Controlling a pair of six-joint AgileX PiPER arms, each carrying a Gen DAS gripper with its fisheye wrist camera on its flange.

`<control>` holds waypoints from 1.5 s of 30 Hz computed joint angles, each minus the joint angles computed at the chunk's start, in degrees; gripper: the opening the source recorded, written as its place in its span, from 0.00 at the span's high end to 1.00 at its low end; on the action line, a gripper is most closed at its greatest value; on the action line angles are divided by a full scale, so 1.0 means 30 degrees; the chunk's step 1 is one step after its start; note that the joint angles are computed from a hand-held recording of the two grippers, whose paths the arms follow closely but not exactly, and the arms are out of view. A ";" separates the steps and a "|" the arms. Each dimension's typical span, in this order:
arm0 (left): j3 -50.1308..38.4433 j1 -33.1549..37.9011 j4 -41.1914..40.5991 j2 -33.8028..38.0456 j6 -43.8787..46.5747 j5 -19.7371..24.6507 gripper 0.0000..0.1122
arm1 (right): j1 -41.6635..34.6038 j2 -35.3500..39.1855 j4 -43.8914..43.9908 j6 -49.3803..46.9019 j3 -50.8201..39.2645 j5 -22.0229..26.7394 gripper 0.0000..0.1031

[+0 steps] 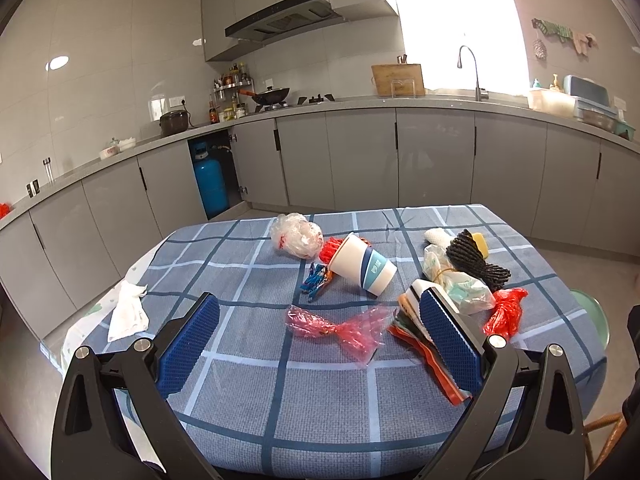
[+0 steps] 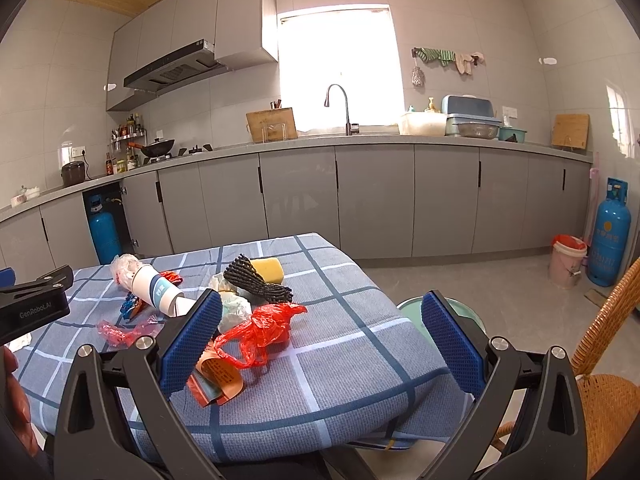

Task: Collect trash
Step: 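Lower the left gripper onto the pink plastic bag and close it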

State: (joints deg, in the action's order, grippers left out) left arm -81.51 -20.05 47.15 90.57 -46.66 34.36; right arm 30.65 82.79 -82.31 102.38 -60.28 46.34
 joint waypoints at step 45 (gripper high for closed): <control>-1.4343 0.3374 -0.9306 1.2600 0.9636 0.6620 0.36 | -0.4019 0.8846 0.6797 -1.0621 -0.8965 -0.3633 0.05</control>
